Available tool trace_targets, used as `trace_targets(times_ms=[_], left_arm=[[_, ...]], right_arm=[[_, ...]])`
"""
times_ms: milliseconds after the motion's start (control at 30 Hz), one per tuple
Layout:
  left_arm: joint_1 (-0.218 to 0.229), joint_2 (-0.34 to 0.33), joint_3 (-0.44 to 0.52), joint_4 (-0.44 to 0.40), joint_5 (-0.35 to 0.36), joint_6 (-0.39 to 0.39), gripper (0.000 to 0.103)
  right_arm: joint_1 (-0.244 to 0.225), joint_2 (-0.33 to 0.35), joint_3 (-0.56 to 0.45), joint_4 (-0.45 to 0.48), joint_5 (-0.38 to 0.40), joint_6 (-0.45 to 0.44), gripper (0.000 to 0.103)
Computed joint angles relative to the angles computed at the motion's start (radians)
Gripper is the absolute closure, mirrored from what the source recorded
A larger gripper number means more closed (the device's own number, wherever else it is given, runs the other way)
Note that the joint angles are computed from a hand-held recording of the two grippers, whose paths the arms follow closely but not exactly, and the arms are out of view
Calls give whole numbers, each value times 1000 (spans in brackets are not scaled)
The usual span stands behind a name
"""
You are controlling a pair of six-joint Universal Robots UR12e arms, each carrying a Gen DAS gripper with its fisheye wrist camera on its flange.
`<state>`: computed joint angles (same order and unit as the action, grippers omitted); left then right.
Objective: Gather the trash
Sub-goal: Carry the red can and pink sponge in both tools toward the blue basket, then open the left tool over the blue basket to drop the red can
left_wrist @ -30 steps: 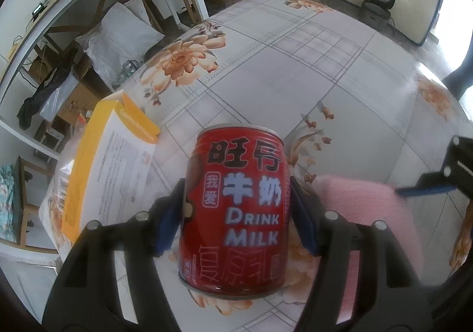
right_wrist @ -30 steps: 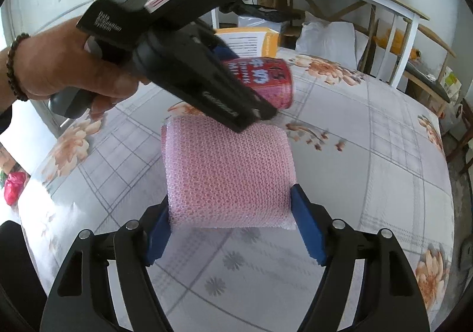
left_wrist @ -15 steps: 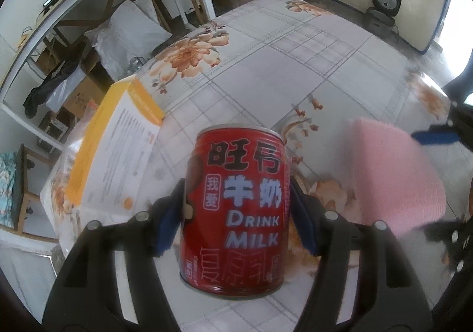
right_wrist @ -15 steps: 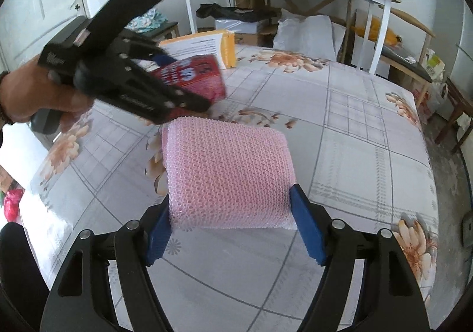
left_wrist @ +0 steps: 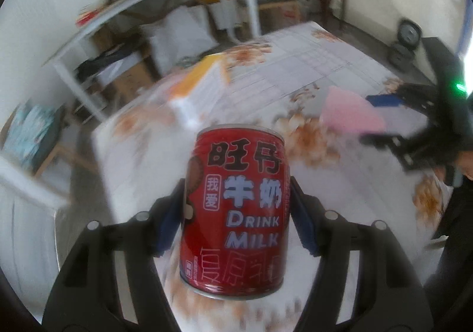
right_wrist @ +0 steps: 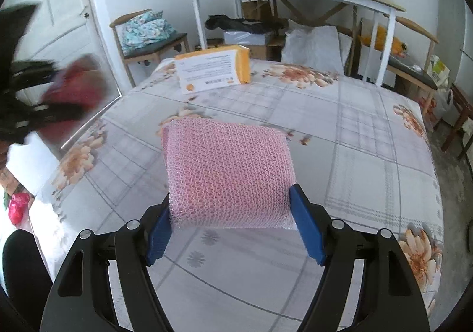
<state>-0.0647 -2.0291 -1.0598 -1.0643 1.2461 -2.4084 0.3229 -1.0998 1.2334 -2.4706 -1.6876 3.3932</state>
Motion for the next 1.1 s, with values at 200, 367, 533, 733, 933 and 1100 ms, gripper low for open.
trace_targets(times_ms=[200, 367, 533, 733, 933, 1100], left_arm=[[134, 194, -273, 128, 91, -150, 40], [252, 312, -486, 106, 239, -260, 40], [346, 363, -664, 72, 350, -377, 40], [428, 335, -783, 59, 393, -498, 40], [441, 301, -812, 75, 443, -509, 38], [440, 294, -817, 81, 455, -522, 30]], right_arm=[[11, 10, -16, -10, 15, -12, 32], [15, 14, -23, -23, 25, -19, 32], [21, 19, -32, -25, 28, -23, 31], [31, 27, -47, -25, 50, -48, 31], [41, 38, -65, -21, 74, -70, 31], [49, 48, -80, -17, 92, -86, 31]])
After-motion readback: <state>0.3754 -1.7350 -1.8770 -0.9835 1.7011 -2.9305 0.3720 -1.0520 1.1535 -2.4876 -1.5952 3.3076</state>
